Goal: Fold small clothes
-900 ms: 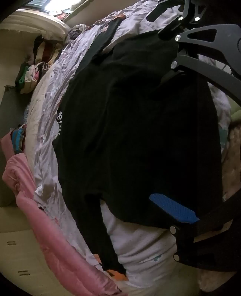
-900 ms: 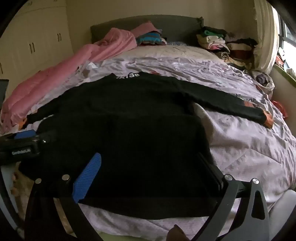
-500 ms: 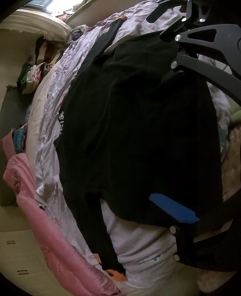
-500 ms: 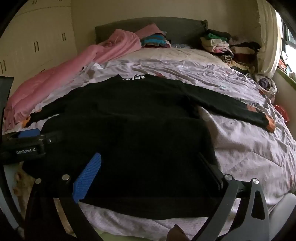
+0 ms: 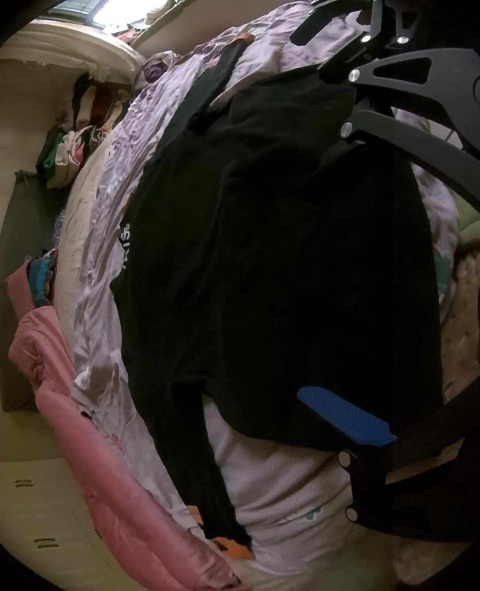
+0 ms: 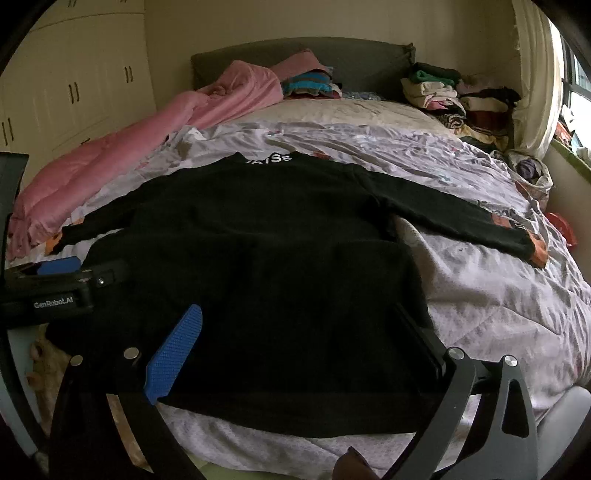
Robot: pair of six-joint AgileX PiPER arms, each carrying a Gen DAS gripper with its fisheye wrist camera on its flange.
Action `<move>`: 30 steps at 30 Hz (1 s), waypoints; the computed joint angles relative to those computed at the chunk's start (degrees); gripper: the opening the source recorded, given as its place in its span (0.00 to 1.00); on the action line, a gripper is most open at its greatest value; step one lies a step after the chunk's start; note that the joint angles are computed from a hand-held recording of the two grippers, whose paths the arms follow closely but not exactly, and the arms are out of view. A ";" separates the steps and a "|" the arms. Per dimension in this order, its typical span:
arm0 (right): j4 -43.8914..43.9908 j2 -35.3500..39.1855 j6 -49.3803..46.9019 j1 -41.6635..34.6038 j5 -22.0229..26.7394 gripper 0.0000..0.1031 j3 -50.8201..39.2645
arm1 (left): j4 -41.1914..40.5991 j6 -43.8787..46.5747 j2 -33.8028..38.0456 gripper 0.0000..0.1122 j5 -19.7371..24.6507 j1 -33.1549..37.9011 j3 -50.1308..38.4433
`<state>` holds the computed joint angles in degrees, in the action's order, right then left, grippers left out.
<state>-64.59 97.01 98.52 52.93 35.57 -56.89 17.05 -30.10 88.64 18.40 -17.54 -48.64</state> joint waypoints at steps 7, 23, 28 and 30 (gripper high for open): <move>-0.01 -0.21 -0.20 0.07 0.30 0.96 0.03 | 2.85 -3.28 -0.28 0.84 -0.07 -0.83 0.41; 0.38 0.07 -0.98 0.47 0.90 0.96 -0.64 | 1.18 -1.44 -0.94 0.84 0.34 -0.48 0.35; 0.49 -0.06 -1.21 0.66 1.15 0.96 -0.71 | 0.98 -1.28 -1.12 0.84 0.09 -0.49 0.54; 0.53 0.05 -1.17 0.85 1.50 0.96 -0.89 | 1.35 -1.67 -1.11 0.84 0.13 -0.57 0.53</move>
<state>-64.06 97.07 97.36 53.78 37.07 -57.77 18.39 -31.77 87.54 18.53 -18.11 -48.10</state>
